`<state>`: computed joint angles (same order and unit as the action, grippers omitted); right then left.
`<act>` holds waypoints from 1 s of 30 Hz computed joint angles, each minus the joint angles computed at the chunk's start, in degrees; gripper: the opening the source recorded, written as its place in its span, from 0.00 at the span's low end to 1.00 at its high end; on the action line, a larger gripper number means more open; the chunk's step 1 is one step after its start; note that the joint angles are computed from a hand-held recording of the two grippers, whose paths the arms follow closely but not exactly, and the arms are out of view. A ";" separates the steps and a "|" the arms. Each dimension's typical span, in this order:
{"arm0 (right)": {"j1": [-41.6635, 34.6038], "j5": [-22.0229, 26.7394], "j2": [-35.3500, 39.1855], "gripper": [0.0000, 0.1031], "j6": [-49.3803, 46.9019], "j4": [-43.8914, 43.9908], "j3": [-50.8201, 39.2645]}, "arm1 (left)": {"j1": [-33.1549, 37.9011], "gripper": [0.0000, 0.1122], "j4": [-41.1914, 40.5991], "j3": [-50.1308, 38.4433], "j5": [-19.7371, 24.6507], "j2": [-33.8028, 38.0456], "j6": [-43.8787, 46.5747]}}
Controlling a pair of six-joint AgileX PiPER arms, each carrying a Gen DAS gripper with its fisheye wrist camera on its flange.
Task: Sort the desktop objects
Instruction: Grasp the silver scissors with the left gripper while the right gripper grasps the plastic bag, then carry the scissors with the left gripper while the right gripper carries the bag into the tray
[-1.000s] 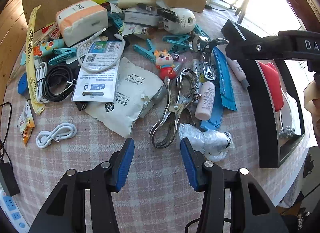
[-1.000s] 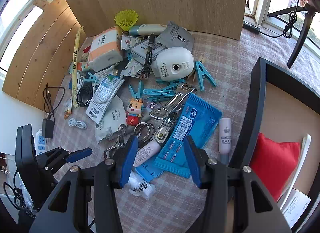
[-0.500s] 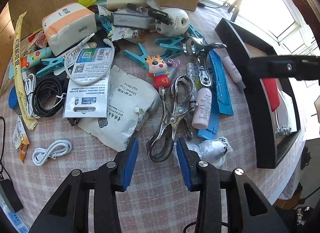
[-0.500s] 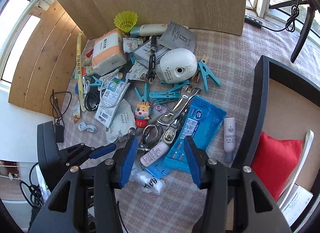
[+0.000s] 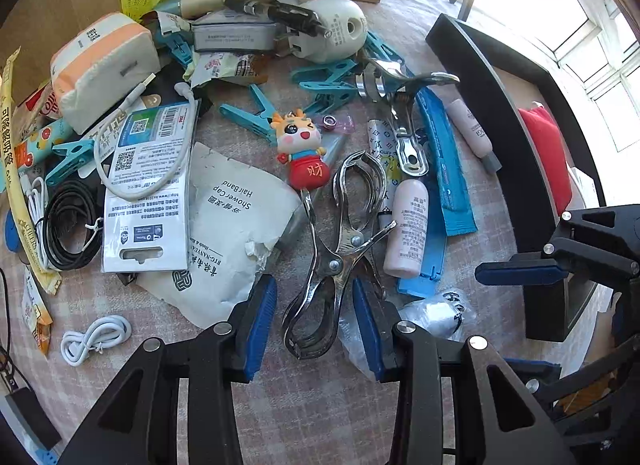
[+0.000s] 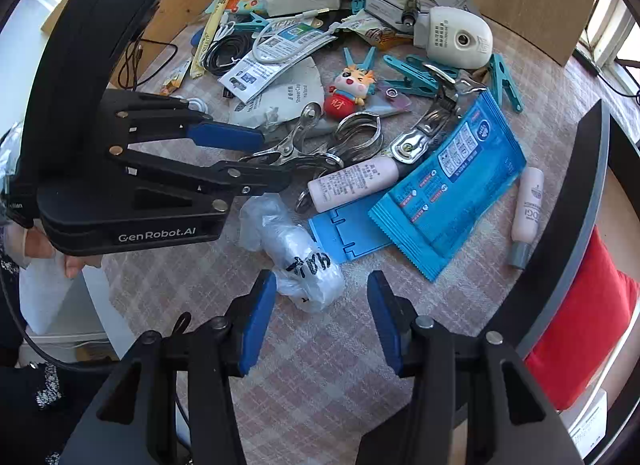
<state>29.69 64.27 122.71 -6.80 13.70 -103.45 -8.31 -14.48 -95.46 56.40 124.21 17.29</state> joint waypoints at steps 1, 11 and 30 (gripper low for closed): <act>0.32 -0.19 0.29 0.46 -0.25 -0.21 -0.12 | -0.06 0.27 0.09 -0.67 0.35 0.62 -0.26; 3.33 -0.43 3.93 0.44 -0.18 -3.78 -4.63 | 0.67 0.21 -1.94 0.75 -0.37 0.25 0.21; -4.79 -6.65 -9.91 0.22 -1.72 7.94 14.08 | 5.71 0.16 -7.93 18.52 -6.26 -13.96 5.42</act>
